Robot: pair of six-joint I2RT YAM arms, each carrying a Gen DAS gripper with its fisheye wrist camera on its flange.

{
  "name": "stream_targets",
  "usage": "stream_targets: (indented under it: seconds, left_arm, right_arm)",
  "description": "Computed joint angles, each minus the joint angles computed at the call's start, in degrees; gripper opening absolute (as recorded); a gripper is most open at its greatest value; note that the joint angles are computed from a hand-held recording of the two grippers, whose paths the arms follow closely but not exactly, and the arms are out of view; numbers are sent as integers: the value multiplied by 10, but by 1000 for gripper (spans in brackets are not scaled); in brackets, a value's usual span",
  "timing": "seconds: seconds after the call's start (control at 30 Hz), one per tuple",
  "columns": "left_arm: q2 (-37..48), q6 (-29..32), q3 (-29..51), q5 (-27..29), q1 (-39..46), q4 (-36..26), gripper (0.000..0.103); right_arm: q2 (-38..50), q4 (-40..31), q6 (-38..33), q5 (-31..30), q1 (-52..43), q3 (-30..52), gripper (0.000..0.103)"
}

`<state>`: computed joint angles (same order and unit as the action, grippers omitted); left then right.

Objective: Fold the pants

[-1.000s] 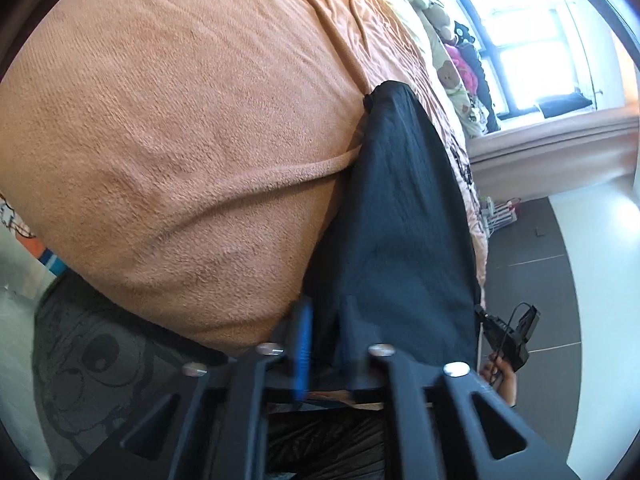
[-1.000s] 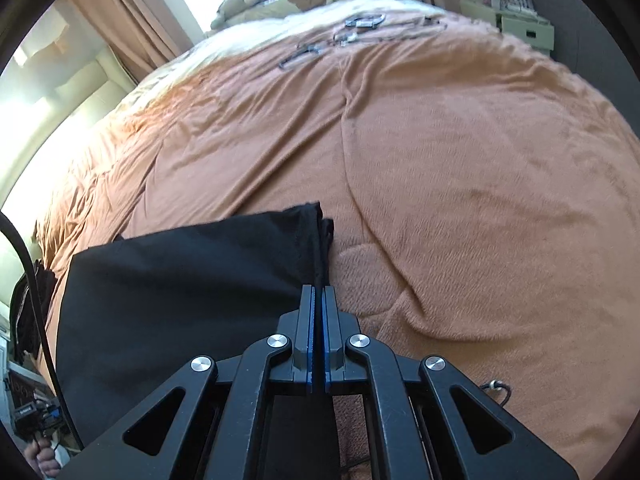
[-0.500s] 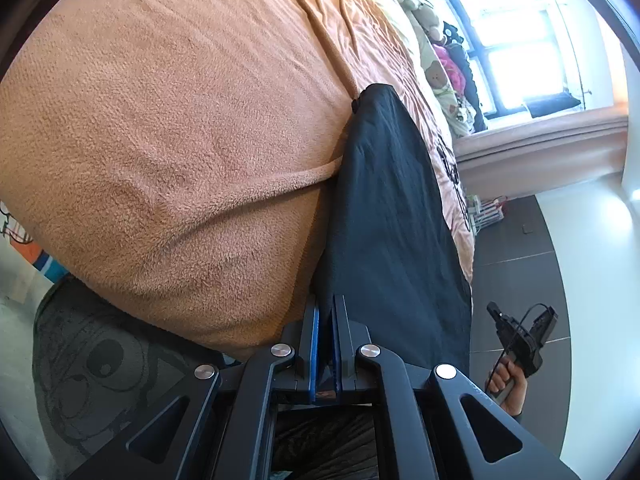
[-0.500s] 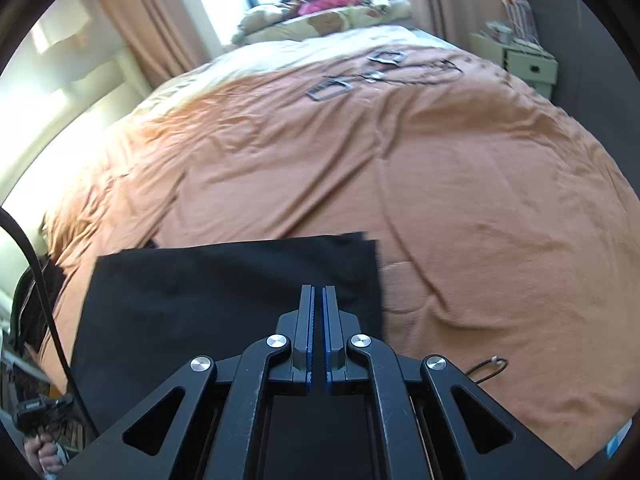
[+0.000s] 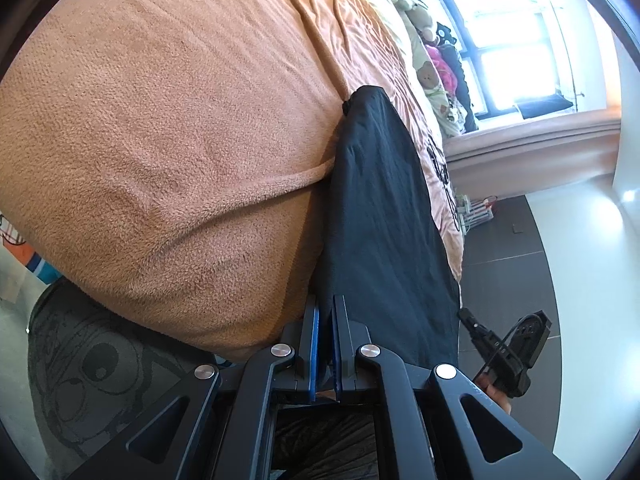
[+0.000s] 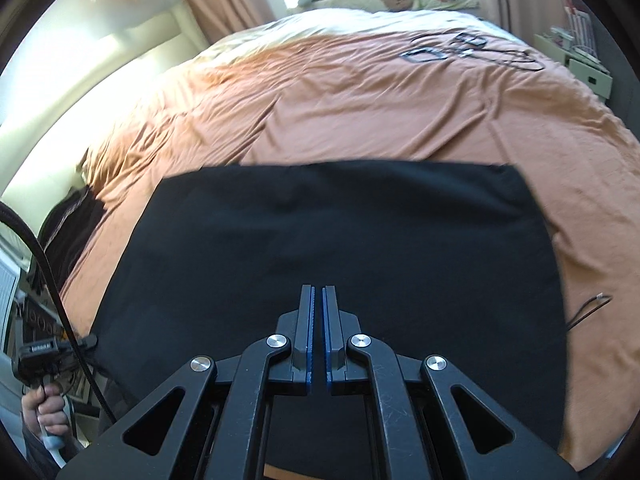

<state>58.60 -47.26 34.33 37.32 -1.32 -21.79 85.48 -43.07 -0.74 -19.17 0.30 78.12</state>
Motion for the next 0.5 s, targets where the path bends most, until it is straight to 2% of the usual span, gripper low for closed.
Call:
stream_targets:
  seconds: [0.33,0.5]
  left_arm:
    - [-1,3,2,5,1,-1,6]
    - [0,3,7,3,0,-3,6]
  right_arm:
    - [21,50,22,-17,63,-40,1]
    - [44,57,15,6,68,-52,1]
